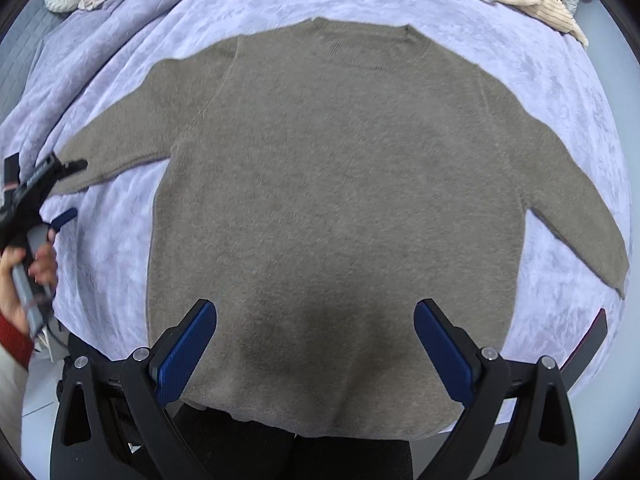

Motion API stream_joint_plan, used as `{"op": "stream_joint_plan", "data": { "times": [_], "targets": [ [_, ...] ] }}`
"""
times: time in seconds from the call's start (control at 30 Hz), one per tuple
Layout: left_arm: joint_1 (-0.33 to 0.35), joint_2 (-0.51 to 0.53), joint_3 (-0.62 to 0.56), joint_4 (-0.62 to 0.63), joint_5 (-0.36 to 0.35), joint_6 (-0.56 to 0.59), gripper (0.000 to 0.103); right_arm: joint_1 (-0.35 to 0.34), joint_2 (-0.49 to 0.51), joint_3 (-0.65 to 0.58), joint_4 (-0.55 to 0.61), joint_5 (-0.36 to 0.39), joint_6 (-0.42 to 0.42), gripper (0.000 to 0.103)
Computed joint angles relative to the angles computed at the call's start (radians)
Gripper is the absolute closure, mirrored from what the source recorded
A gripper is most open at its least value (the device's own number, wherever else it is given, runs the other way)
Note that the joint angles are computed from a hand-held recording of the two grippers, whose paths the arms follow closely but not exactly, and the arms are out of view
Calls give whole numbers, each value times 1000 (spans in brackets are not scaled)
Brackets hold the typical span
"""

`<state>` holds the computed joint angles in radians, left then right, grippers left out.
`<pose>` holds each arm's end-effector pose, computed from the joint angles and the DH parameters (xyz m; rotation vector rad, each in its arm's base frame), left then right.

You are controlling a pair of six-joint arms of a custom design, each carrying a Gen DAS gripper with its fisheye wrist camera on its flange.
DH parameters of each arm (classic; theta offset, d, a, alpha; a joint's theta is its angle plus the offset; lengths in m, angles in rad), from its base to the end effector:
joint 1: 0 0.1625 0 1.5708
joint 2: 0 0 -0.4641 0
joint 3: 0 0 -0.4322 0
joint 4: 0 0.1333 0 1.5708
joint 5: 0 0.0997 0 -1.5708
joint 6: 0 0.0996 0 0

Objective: Fold small clothes
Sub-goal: 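Grasp the sweater sleeve nearest the left gripper with the left gripper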

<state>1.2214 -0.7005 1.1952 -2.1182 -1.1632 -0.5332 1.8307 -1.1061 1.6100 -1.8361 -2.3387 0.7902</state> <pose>-0.1251 -0.8480 0.1704 -0.2701 2.7655 -0.3115 0.2332 -0.6276 0.2755 -0.5069 -2.3016 0.2325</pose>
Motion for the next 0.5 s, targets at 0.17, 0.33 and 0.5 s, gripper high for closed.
{"op": "stream_joint_plan", "data": {
  "times": [0.17,0.33,0.5],
  "targets": [
    [39,38,-41,-123,-29,-3,5,5,20,-2,18,33,13,3],
    [13,77,-95,-133,84,96,94,3,9,13,6,48,17,3],
    [-77,75,-47,-260,213,295,94,-5,-15,40,-29,44,-1,3]
  ]
}}
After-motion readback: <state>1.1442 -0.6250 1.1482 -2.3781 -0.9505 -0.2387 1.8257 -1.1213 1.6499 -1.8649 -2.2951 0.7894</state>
